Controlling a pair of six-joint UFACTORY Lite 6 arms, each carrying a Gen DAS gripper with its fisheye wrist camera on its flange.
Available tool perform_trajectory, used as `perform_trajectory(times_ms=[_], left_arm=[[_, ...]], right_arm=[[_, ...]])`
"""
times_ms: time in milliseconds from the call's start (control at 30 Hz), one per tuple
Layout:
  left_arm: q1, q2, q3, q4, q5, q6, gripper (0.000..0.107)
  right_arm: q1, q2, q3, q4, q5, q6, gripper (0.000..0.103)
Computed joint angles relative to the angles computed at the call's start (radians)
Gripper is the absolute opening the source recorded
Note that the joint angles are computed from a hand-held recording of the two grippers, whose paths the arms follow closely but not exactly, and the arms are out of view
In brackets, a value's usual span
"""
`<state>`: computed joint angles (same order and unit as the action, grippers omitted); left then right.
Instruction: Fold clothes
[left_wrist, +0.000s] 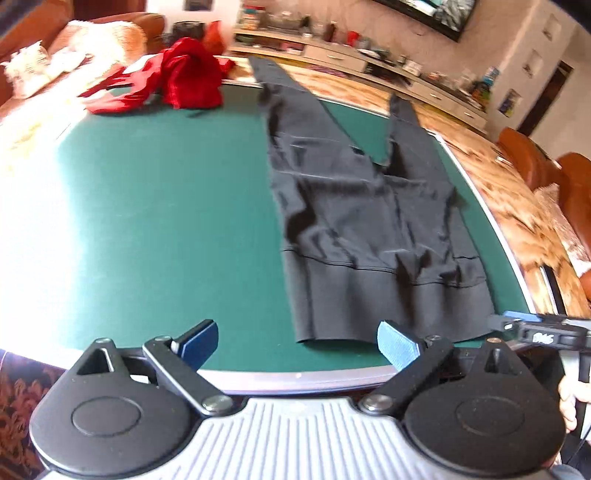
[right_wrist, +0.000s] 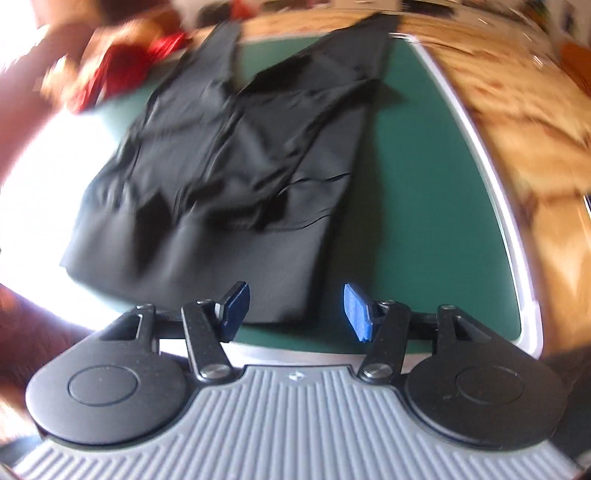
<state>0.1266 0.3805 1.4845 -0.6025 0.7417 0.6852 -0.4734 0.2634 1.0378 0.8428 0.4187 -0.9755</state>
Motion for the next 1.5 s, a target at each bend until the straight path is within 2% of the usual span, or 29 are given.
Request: perform_trajectory(times_ms=[133, 267, 433, 567, 733, 933, 1067, 1233, 1333, 1433, 1467, 1500], left_arm=[[0.003, 0.005, 0.028, 0.021, 0.036, -0.060, 0.097], [-0.013, 0.001, 0.045, 0.043, 0.042, -0.089, 0.097], [-0.035, -0.022, 0.046, 0.066, 0.041, -0.110, 0.097], [-0.046, -0.038, 0.023, 0.079, 0.031, -0.119, 0.097], [-0.067, -0.020, 0.045, 0.115, 0.039, -0.149, 0.097], [-0.088, 0.095, 0.144, 0.118, 0.055, -0.154, 0.097], [-0.097, 0.259, 0.276, 0.119, 0.064, -0.171, 0.097], [-0.106, 0.513, 0.552, 0.119, 0.138, -0.223, 0.087], [-0.106, 0.626, 0.691, 0.103, 0.197, -0.242, 0.086], [-0.129, 0.590, 0.621, 0.101, 0.138, -0.212, 0.077], [-0.145, 0.561, 0.576, 0.132, 0.100, -0.224, 0.073], [-0.159, 0.534, 0.536, 0.161, 0.071, -0.237, 0.062]], right_arm=[[-0.035, -0.027, -0.011, 0.000, 0.006, 0.021, 0.065], [-0.056, -0.068, -0.043, 0.032, 0.006, 0.006, 0.065], [-0.064, -0.046, -0.022, -0.011, 0.020, 0.072, 0.065], [-0.068, -0.059, -0.056, 0.053, -0.001, 0.026, 0.065], [-0.088, -0.062, -0.066, 0.103, 0.025, -0.027, 0.065], [-0.108, 0.031, 0.033, 0.152, 0.095, -0.048, 0.065], [-0.099, 0.125, 0.107, 0.157, 0.104, -0.032, 0.065], [-0.040, 0.247, 0.221, 0.137, 0.093, 0.012, 0.065], [0.002, 0.268, 0.239, 0.161, 0.066, 0.022, 0.065], [0.040, 0.253, 0.202, 0.203, 0.019, -0.021, 0.063], [0.054, 0.240, 0.180, 0.228, -0.001, -0.056, 0.054], [0.067, 0.224, 0.156, 0.251, -0.025, -0.089, 0.046]])
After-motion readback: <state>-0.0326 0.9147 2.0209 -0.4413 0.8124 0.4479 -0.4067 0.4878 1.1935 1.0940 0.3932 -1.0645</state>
